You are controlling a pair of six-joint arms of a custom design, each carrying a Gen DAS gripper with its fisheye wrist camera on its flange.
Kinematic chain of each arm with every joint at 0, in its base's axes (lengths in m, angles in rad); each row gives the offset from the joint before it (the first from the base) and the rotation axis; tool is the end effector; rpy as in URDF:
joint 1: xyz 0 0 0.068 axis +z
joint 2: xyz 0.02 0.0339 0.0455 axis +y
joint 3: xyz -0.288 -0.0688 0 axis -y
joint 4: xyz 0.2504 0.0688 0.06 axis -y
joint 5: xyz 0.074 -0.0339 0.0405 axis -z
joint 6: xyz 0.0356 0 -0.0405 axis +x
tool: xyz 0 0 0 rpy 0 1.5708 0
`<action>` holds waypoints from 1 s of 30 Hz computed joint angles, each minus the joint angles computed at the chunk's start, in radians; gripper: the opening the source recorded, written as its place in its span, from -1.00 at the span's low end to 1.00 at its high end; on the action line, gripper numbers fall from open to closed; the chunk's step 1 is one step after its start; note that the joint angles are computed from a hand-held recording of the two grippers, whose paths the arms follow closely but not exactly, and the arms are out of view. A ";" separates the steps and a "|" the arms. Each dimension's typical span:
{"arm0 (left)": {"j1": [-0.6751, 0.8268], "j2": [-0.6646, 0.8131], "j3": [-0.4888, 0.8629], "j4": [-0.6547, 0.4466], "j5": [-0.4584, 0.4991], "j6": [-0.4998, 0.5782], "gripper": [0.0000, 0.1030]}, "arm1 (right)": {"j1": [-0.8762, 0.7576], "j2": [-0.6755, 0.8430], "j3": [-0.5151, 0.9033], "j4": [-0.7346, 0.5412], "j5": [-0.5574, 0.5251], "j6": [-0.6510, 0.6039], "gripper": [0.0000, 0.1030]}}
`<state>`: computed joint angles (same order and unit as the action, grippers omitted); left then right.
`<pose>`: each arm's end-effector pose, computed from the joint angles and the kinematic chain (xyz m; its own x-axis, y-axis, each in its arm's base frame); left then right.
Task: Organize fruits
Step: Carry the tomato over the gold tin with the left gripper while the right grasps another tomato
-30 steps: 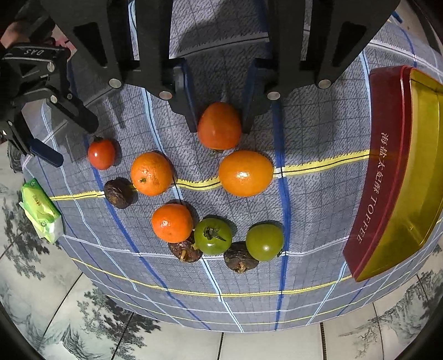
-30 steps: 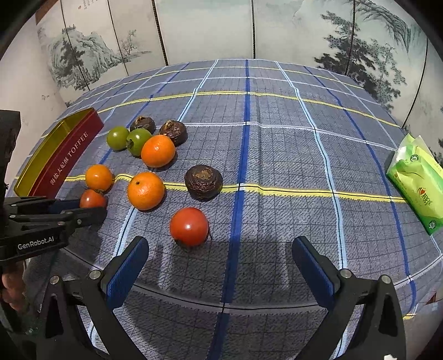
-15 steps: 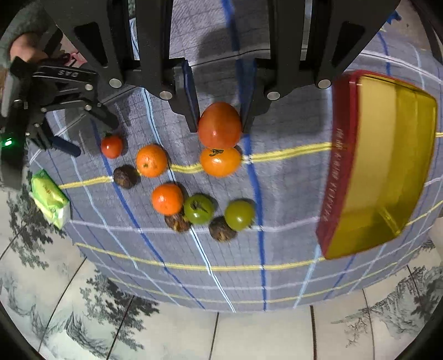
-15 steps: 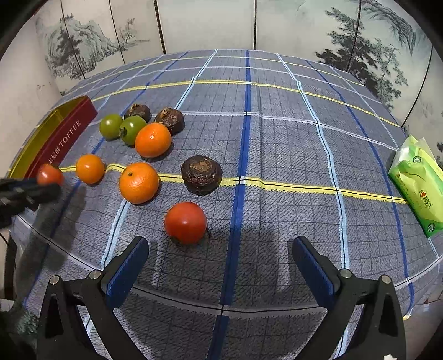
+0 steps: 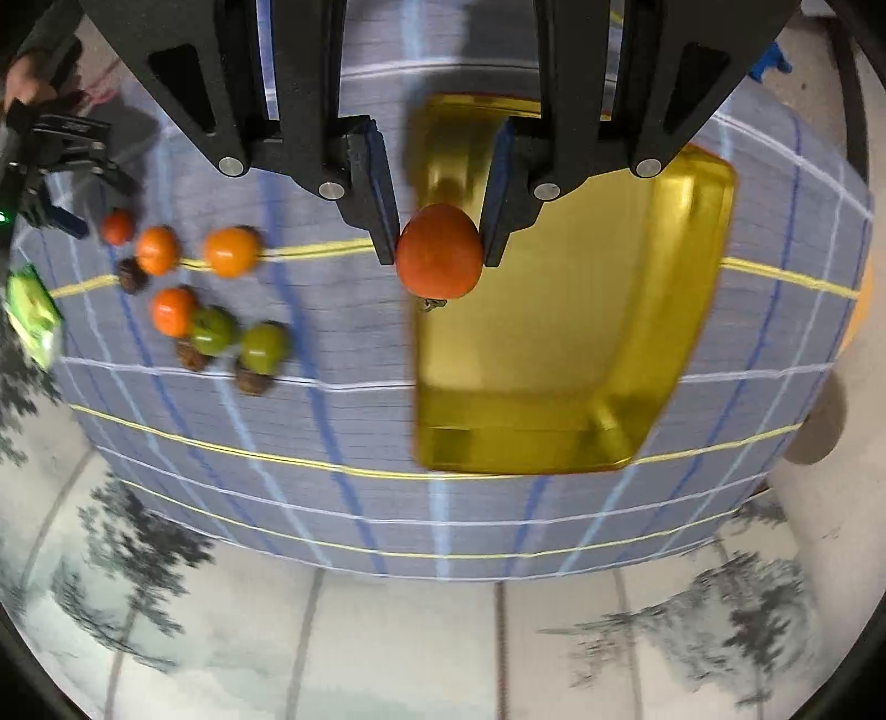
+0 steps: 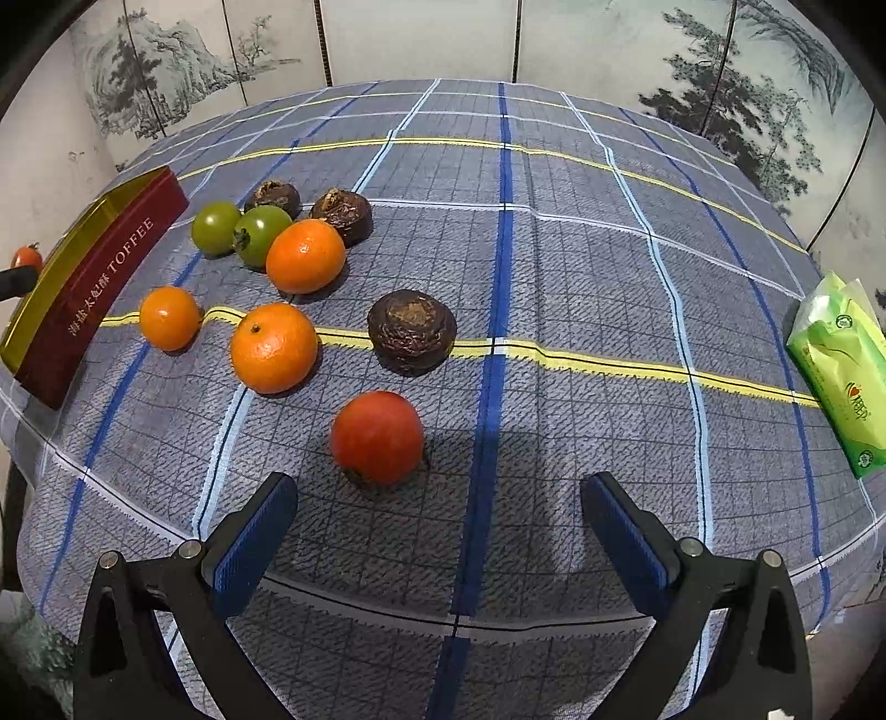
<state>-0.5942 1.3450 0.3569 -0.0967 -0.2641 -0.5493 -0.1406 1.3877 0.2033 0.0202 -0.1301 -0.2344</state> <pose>0.1660 -0.1009 0.1223 -0.8543 -0.0310 -0.5189 -0.0077 0.9989 -0.0470 0.1598 -0.0180 0.0870 -0.9050 -0.1045 -0.4123 -0.1255 0.9918 0.0240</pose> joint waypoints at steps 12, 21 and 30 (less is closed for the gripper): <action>0.305 0.111 -0.127 0.176 0.099 0.145 -0.41 | 0.028 0.018 0.010 0.011 0.026 0.030 0.98; 0.340 0.177 -0.148 0.236 0.103 0.172 -0.41 | 0.026 0.010 0.018 0.000 0.021 0.031 0.97; 0.318 0.202 -0.143 0.243 0.086 0.176 -0.41 | 0.031 -0.035 0.017 -0.011 0.016 0.043 0.78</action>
<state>-0.2767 1.5471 0.2139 0.1460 -0.1778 -0.3733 -0.1095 1.3526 0.2205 0.0088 -0.1136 -0.1917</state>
